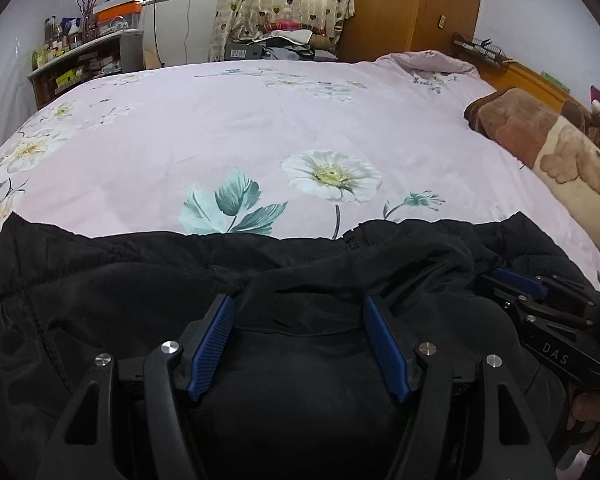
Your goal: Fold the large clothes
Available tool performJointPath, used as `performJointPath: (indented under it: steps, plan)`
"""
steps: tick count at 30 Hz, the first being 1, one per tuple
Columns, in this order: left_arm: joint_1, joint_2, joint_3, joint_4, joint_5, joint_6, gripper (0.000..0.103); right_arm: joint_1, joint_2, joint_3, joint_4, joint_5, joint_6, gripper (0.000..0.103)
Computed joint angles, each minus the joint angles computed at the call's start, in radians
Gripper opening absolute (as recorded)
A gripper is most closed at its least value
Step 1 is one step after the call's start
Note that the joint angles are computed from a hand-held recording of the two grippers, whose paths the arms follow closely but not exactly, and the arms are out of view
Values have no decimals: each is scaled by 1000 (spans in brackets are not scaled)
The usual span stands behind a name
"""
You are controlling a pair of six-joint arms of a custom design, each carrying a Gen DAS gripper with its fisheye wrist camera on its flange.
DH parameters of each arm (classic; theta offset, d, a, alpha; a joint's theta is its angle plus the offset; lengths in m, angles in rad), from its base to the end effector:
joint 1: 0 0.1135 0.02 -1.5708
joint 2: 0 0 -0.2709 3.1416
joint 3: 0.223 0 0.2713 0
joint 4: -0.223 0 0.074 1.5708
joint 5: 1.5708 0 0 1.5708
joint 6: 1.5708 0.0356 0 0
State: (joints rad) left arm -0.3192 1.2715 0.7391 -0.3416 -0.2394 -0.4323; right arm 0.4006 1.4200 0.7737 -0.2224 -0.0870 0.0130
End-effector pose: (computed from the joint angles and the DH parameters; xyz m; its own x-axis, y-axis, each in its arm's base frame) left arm 0.2573 -0.0762 0.2065 -0.7284 -0.1879 -0.6589 -0.1594 0.9817 -0.1038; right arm 0.2726 0.1188 0.1863 -0.7087 -0.2861 -0.6449 -0.4310 0.8993 0.0747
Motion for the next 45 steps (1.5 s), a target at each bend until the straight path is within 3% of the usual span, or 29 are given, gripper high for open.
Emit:
performJointPath:
  steps: [5,9,11,13,16,20,23,33,36,39,45]
  plan:
    - [41,-109,62,-182,68,8,69,-15,-76,56,-137,-12,-17,32]
    - [89,-391,1,-272,12,98,69,-118,-271,12,-195,-57,-57,32]
    - [180,-484,-41,-318,2,155,69,-183,-307,-21,-195,-65,-85,32]
    - [347,-507,-93,-334,87,195,69,-239,-278,-45,-181,-61,-107,32]
    - [475,-534,-184,-265,195,233,70,-293,-235,-99,-98,-89,-121,32]
    - [408,-521,-251,-160,115,194,71,-272,-190,-136,-4,-58,-112,32]
    - [433,-513,-274,-121,139,195,71,-294,-167,-141,21,-77,-115,32]
    - [417,-499,-280,-108,132,172,71,-276,-147,-146,46,-50,-111,32]
    - [429,-482,-201,-212,145,182,71,-254,-148,-97,-33,-9,-116,32]
    - [475,-560,-136,-343,196,209,70,-255,-223,-40,-176,2,-131,32]
    - [520,-883,-94,-633,231,266,65,-407,-509,-42,-403,-195,-201,32]
